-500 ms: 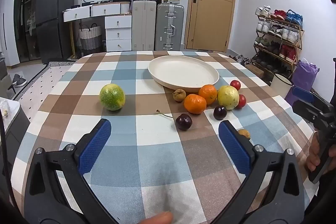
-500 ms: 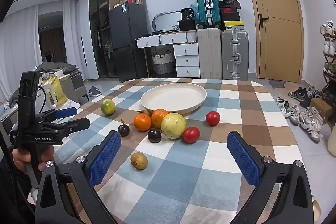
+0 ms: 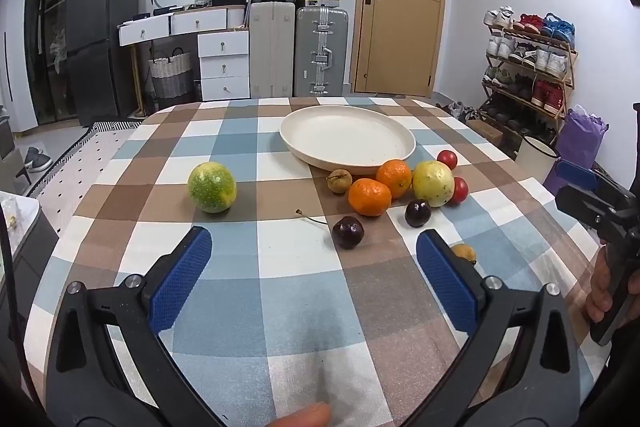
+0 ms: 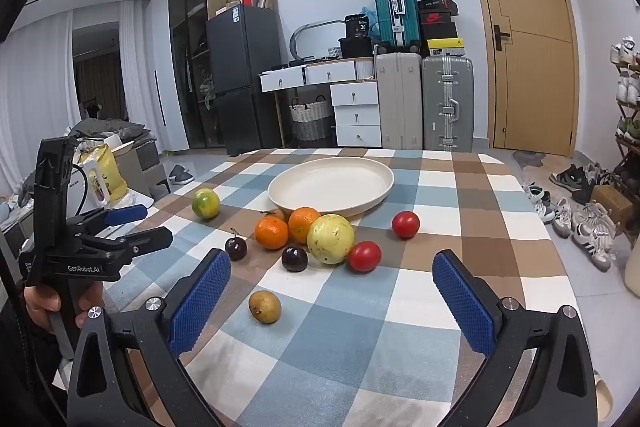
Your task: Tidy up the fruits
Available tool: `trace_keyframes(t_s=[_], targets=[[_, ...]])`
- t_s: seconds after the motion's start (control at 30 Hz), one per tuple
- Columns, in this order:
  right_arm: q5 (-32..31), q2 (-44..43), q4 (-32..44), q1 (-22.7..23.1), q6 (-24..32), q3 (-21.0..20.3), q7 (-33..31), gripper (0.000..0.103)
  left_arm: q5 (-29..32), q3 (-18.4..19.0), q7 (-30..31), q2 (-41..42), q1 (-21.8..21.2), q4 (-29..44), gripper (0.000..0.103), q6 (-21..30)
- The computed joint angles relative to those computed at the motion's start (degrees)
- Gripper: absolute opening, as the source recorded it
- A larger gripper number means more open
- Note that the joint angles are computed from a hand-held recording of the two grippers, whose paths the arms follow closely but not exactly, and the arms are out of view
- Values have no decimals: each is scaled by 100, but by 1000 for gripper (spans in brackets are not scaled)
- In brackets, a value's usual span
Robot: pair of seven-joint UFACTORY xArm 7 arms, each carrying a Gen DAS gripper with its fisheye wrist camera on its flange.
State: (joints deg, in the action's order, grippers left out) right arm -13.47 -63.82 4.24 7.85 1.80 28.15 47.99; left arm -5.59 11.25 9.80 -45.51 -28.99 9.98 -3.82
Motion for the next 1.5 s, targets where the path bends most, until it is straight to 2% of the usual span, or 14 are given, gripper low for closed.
trace_keyframes(t_s=[0.33,0.43,0.77,1.0,1.27,1.33,1.5], targets=[[-6,25,5,-9,-20,-4,11,103,33,198,94,-79,-164,-30,102,34],[-5,26,7,-12,-14,-1,13,103,4,138,97,-84,-109,-43,102,16],[-4,9,2,6,13,-16,4,103,-33,267,262,-138,-219,-52,102,17],[-11,45,5,-11,-8,-49,-22,103,-58,122,215,-129,-106,-40,102,47],[-9,87,59,-62,3,165,172,103,-59,110,231,-141,-86,-33,102,78],[-52,159,46,-140,-97,100,110,103,-63,100,223,-138,-91,-36,102,65],[-15,71,22,-19,52,-35,54,103,-63,81,215,-128,-79,-34,102,64]])
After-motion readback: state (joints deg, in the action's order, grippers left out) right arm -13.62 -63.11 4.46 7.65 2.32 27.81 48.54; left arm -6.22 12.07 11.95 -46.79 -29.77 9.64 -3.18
